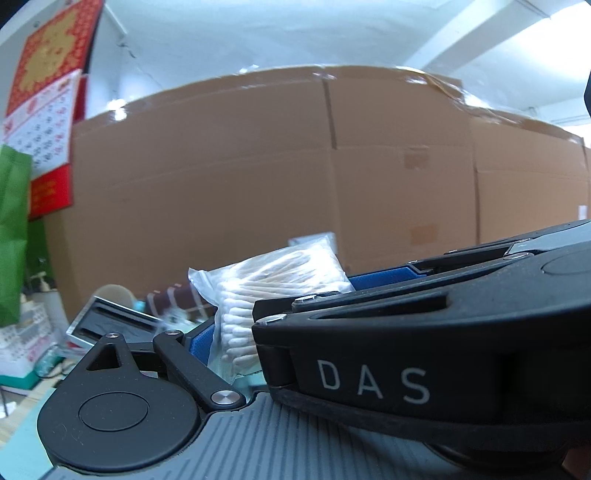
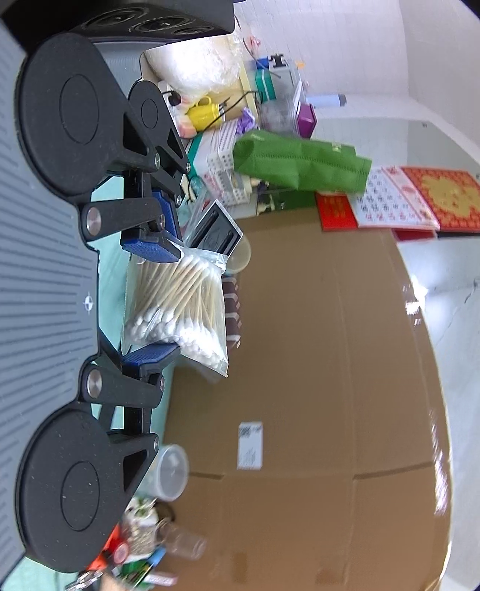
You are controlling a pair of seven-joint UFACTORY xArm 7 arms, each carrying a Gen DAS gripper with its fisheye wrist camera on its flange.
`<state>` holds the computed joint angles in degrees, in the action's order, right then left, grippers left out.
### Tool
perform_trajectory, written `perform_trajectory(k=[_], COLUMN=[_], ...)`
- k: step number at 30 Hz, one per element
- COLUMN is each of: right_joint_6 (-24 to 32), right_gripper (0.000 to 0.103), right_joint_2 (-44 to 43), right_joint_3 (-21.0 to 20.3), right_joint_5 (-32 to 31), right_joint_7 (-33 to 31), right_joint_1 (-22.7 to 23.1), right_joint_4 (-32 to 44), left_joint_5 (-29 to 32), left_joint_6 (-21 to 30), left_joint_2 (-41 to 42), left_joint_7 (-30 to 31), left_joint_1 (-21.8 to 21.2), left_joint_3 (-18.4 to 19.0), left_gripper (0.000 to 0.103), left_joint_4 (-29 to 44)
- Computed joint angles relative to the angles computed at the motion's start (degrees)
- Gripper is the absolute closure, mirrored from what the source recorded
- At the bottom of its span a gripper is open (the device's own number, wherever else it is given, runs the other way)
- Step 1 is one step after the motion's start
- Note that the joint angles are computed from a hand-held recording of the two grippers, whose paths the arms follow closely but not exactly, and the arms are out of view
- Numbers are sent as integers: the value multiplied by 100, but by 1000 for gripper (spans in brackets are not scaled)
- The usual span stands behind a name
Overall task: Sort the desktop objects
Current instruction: 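Carry the cotton swab bag with the right gripper over the clear bin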
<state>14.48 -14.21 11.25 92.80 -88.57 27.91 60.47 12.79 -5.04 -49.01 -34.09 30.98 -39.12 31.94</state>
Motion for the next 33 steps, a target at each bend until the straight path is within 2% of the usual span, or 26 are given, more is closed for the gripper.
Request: perform_trajectory(k=[9, 20, 27, 33], right_joint_6=[-144, -520, -822, -1055], right_gripper=[48, 48, 48, 48], right_joint_2=[683, 1632, 2235, 2708], right_joint_3=[281, 536, 743, 1001], right_joint_5=[95, -285, -905, -1701], right_joint_7=[-198, 36, 452, 1116], right_joint_1=[221, 474, 535, 443], right_joint_4=[815, 1846, 2549, 2979], left_joint_5=[-57, -369, -664, -874], left_joint_6=[-251, -849, -1221, -1432], left_joint_2=[-163, 371, 972, 1564], left_joint_7=[336, 1175, 1849, 2410], left_joint_1=[289, 605, 646, 488], left_joint_3=[369, 768, 1006, 1263], left_gripper=[8, 8, 8, 8], left_joint_4=[-223, -201, 50, 284])
